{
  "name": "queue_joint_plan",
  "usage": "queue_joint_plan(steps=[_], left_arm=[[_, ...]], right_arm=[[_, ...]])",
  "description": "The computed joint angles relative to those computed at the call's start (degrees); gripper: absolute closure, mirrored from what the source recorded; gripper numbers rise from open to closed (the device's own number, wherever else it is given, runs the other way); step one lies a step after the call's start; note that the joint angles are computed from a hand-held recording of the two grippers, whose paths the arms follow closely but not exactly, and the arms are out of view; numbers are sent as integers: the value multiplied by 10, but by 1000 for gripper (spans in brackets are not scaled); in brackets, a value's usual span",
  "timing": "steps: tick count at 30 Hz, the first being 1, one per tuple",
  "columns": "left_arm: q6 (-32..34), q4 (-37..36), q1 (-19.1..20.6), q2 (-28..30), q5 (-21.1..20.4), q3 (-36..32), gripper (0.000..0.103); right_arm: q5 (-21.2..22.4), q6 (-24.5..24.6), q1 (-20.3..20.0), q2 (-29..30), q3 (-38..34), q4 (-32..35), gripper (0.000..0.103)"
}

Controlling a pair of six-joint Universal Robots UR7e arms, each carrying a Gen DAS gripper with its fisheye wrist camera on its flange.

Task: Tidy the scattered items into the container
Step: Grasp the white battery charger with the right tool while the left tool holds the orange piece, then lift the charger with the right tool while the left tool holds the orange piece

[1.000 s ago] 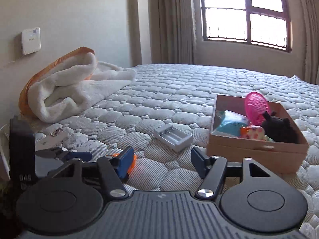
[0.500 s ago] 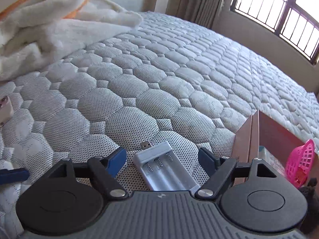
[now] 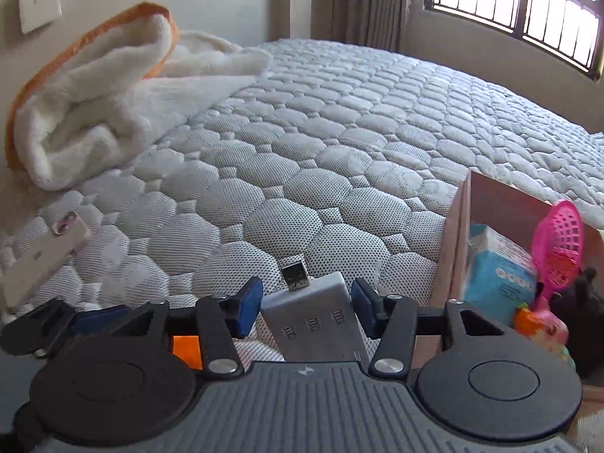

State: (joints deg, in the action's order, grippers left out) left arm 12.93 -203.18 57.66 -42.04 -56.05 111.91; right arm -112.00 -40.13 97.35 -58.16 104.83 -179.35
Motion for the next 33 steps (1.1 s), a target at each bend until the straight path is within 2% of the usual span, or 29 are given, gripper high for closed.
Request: queue_joint_plan(steps=[4,8,10,14,17,20,23,26,29,33], left_arm=[[0,1,1,2,4,-4,0],[-2,6,-1,4,11,-6,0],[-1,6,-1,5,13,-6,0],[-3,6,-1,4,11,-6,0],[-2,6,-1,5,12,-6,0],[1,6,-2,7,17,-7,0],[2,6,-4,8,21,-7,0],[4,4,-5,10,26,-7,0],[6,3,-7,11,30,-8,0],[5,5,-7,11,31,-8,0]], right_arm=[[40,21,-8,-108,105,-24,54],[35,-11,-18,-176,179,-80,54],[37,-6,-37,-203,206,-86,54],[23,-23,-84,-217,250,-136,55],[41,-38,-112,-227,271,-170,53],[52,-52,-126,-236,288,-194,40],[59,-73,-138,-235,311,-250,26],[86,-80,-154,-245,337,-282,24],[108,-107,-166,-248,364,-313,24],[147,-95,-183,-253,380,-293,24]])
